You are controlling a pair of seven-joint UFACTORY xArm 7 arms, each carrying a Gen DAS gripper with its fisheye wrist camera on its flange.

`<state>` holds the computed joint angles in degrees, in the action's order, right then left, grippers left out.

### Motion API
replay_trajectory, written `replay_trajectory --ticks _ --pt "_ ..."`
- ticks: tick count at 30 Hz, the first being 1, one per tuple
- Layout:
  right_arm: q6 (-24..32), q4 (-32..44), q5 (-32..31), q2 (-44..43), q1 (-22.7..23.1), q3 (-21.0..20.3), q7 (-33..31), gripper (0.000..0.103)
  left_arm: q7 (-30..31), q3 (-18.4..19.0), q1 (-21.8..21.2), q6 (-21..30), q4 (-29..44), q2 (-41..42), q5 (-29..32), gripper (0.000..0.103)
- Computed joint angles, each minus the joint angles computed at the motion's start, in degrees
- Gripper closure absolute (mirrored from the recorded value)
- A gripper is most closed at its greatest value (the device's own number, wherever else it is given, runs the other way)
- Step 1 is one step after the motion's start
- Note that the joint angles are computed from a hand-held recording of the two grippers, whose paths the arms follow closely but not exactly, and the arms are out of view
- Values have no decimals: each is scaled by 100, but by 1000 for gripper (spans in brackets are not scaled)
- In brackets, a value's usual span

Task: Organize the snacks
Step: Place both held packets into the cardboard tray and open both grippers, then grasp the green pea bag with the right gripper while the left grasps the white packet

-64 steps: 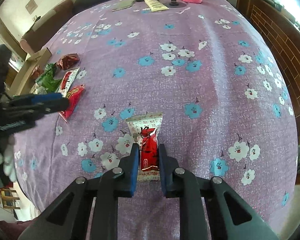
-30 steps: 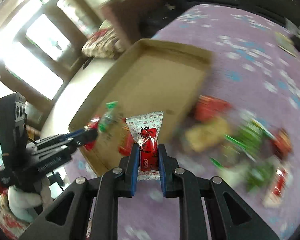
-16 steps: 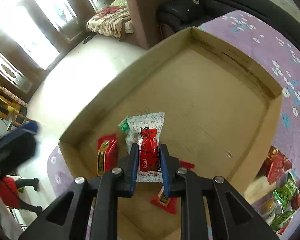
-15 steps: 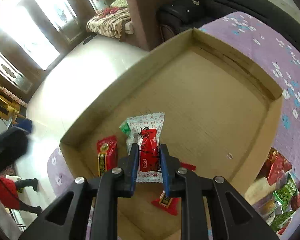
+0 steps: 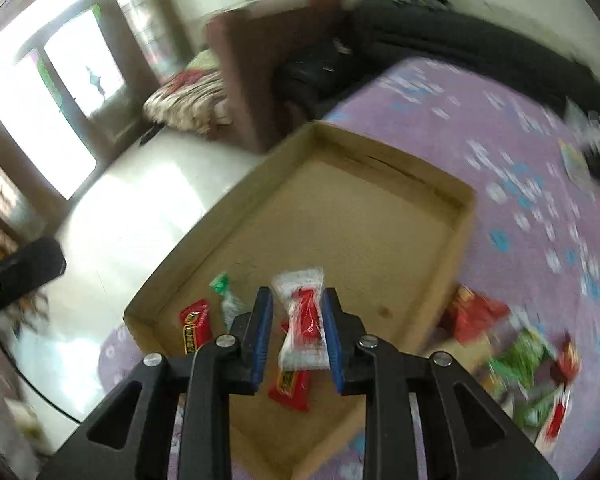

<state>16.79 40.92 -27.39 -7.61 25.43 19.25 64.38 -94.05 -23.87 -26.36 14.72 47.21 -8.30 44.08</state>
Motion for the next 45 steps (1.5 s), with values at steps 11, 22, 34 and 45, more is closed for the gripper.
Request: replay_trajectory --ticks 11,22,34,45 --pt "1653 -2787 2168 -4119 -68 -599 -278 79 1419 185 -671 -646 799 1525 -764 31" --pt "1077 -3615 2869 -4778 107 -1065 -1594 79 2565 521 -1757 383 2345 2717 -1473 31" --pt "197 -3798 2570 -4094 -81 -762 -2612 63 3432 1084 -2568 651 3107 3267 -2237 31" --pt "-709 -3879 3214 -3340 333 -1899 -3405 79 4294 1169 -2921 1067 3989 3919 -2527 31"
